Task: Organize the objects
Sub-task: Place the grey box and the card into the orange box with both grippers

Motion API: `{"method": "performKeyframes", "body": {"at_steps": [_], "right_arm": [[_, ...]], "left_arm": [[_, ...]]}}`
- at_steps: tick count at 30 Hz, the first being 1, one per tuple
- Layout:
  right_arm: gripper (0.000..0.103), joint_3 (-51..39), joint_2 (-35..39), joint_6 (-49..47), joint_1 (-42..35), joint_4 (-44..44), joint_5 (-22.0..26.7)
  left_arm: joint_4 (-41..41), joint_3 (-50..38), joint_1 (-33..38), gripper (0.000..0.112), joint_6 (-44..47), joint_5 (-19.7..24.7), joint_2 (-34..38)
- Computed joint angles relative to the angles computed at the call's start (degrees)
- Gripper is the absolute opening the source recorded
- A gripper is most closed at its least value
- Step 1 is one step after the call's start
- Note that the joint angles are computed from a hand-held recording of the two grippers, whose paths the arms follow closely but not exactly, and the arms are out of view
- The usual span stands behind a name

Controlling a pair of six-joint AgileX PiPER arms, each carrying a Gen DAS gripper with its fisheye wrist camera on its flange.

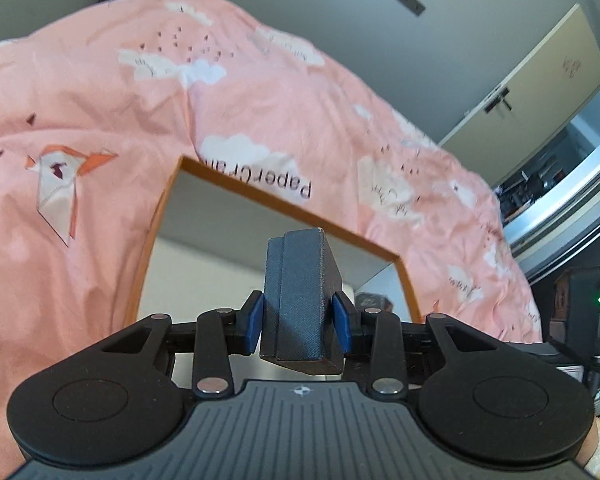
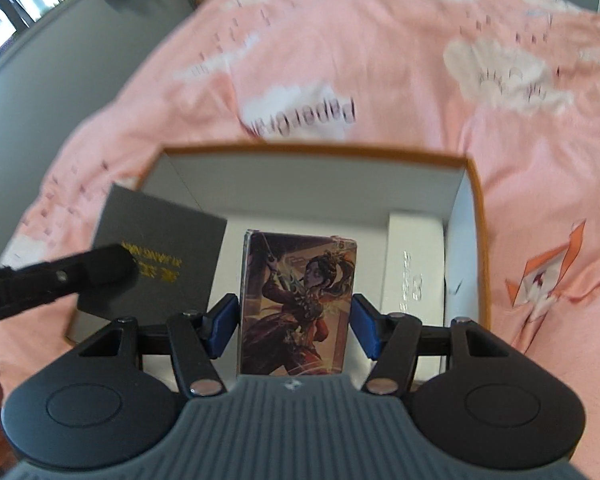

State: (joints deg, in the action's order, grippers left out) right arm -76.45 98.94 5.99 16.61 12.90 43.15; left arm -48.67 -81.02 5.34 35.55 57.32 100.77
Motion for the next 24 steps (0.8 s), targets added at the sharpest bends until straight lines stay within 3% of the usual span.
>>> {"method": "performKeyframes", "body": {"at_steps": [5,13,24], "right_arm": [[0.063,-2.16,5.22,-0.87,-0.07,0.19,3.68],[0.063,-6.65,10.86,-0.66,-0.02,-2.25,10.33],[0.063,-10.28,12.55,-5.35,-0.72,-1.92,15.4]], "left_arm": [[5.2,-2.82,-2.22,0.041,-2.94,-0.93,3.85],[10.16,-7.38,-3.86,0.041,-6.26,2.01,8.8],[16.92,-10.23,-7.01,0.041,-10.04,4.51,11.61]]}}
